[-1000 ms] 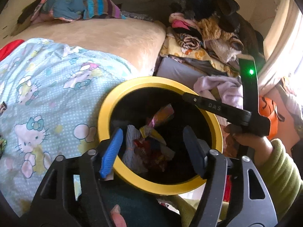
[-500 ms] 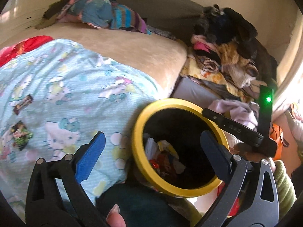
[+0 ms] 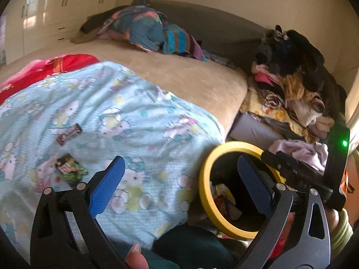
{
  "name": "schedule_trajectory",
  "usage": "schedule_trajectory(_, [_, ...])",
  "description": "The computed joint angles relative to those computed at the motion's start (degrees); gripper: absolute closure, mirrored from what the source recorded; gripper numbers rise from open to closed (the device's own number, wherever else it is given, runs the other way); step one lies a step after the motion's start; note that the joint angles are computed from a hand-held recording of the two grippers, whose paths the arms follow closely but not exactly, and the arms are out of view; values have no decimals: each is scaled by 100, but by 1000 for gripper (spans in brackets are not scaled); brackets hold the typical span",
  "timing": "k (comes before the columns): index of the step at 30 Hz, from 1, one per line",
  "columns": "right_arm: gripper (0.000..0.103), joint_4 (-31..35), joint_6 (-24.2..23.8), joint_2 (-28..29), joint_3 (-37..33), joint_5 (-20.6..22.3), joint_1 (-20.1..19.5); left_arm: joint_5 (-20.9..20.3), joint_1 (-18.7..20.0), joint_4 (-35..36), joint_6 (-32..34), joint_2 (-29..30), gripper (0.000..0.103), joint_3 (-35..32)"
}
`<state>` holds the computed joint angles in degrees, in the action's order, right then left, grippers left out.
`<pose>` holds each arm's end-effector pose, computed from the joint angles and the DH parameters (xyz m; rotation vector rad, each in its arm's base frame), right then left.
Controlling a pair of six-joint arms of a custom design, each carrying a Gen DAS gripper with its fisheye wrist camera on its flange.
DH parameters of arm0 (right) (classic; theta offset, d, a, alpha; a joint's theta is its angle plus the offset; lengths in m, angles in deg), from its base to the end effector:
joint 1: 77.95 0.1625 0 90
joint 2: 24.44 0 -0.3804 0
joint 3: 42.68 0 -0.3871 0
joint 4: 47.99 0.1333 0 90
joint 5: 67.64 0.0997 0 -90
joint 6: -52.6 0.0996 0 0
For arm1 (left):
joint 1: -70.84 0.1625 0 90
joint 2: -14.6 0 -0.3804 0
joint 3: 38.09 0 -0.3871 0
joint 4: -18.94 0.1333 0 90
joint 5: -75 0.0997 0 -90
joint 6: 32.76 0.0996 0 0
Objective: Collect trash
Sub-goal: 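Move both open tools back over the duvet toward the chocolate bar and pea bag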
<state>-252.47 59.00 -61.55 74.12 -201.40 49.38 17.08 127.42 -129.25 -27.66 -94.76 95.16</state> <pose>0.3517 -0.3550 0.0090 0.3548 -2.4340 1.0746 -0.0416 -0.4012 0.3511 0.6363 2.5166 -0.9555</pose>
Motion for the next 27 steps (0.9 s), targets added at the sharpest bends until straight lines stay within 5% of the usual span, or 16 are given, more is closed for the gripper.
schedule_trajectory(15, [16, -6, -585, 532, -613, 395, 426, 410, 237, -319, 249, -303, 11, -189])
schedule_trajectory(27, [15, 487, -798, 921, -1293, 784, 473, 414, 781, -650, 385, -194, 11, -460])
